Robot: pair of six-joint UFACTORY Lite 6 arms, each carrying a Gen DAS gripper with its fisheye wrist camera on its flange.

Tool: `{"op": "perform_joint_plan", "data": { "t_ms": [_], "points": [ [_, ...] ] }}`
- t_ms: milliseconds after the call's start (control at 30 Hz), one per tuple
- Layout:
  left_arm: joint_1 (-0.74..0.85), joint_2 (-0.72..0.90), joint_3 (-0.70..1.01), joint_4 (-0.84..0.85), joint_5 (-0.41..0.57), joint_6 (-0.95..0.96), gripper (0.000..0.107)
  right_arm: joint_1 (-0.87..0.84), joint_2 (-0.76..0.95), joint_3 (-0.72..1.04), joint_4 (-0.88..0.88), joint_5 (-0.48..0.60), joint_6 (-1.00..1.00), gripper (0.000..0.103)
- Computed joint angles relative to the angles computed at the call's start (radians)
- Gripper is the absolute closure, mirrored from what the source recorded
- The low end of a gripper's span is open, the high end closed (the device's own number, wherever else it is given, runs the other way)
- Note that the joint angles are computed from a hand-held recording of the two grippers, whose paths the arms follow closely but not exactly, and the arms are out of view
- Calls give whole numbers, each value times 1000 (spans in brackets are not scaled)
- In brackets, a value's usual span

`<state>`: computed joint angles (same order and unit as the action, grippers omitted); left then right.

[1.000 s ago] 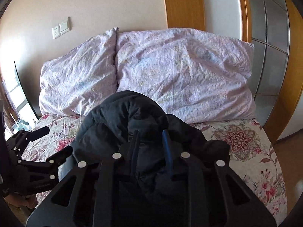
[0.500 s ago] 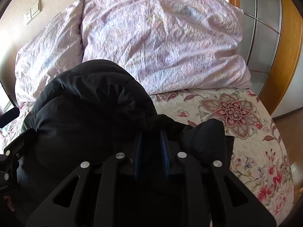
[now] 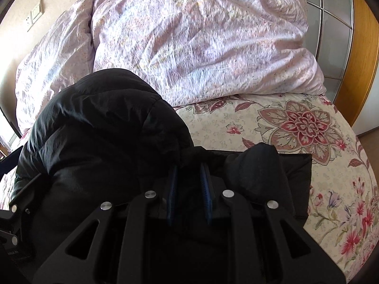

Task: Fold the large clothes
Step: 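Fold the held jacket edge over the bundle with the right gripper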

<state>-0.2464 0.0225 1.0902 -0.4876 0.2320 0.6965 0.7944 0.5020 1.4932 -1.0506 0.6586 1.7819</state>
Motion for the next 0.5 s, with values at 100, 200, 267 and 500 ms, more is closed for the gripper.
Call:
{"op": "perform_joint_plan", "data": {
  "t_ms": [100,200,267,500],
  "points": [
    [9,13,-10,-96,-13,74,10,-3,12,1,-14,-8,13,82],
    [26,34,-1,-204,-2,166,8,-8,24,3,-24,-18,20,82],
    [33,46,1,-255,1,206,6,-5,38,13,-31,-8,21,82],
    [17,57,-31,-382,-62,323,6,3,104,78,-18,42,-15,82]
  ]
}}
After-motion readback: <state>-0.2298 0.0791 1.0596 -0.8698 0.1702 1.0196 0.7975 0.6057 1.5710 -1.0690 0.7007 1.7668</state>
